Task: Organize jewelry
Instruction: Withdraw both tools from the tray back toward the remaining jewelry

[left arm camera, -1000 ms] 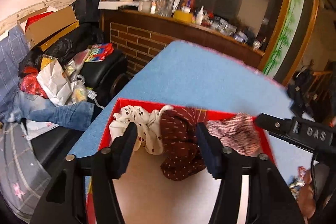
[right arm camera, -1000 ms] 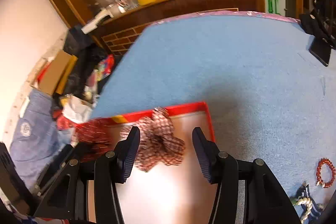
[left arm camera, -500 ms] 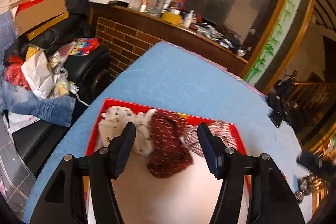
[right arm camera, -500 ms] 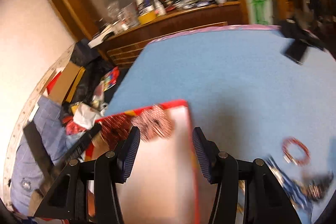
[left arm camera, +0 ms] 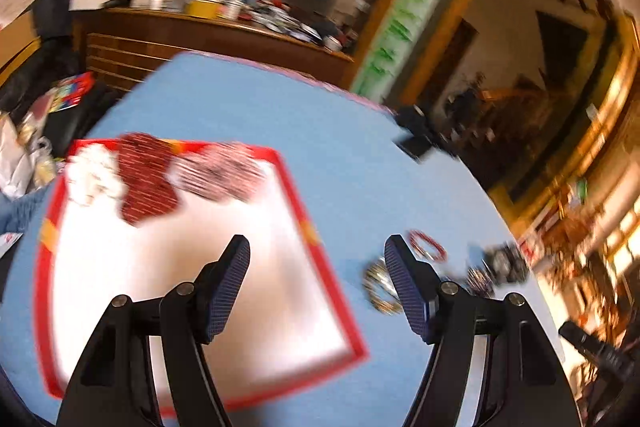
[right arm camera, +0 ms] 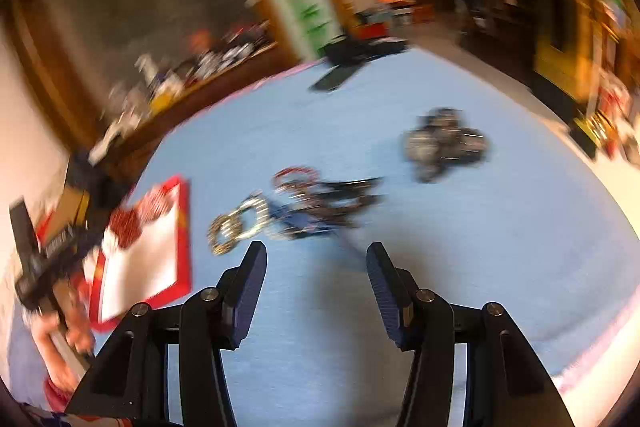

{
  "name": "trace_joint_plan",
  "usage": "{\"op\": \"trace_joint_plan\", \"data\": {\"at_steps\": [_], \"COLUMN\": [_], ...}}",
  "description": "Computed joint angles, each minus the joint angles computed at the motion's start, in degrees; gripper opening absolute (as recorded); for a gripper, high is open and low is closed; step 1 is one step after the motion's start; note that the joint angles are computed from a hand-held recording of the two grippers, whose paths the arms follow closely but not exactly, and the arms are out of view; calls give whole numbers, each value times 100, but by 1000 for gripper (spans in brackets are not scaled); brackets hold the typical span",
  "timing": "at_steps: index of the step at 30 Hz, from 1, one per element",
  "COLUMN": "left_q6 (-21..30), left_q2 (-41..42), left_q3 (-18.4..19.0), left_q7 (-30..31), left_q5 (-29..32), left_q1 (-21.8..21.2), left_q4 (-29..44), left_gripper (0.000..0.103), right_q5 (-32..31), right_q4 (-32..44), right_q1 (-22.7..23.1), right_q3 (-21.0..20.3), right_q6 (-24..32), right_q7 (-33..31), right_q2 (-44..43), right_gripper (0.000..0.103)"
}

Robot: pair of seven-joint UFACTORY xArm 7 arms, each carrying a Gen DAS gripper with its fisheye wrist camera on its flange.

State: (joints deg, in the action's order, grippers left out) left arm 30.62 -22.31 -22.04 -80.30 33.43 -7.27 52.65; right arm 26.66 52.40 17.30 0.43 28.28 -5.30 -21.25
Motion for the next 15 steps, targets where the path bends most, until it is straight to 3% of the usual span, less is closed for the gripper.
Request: {"op": "trace_joint_plan", "data": {"at_steps": [5,11,14,15], "left_q6": [108,382,455,684], "left_q2": [1545,3210,3261,3235], "left_q3": [-307,-64,217,295], "left_q7": [177,638,854,1067], "left_q5": [516,665,622,454], "left_q1": [-334,-947,-1036,-1031], "left_q4": [1371,2865,2868,2862], "left_gripper": [69,68,68,68], "right_q5": [379,585,549,496], "right_q4": [-321,-139,-156,-134], "right_q1": [-103,-308,-446,-504], "right_q3": [-350,-427,-417,-403], "right_q6": [-43,56,62,65], "right_q7": [-87,-226,-273,-262], "right_q2": [-139,224,254,292], "right_gripper": [56,56,56,56]}}
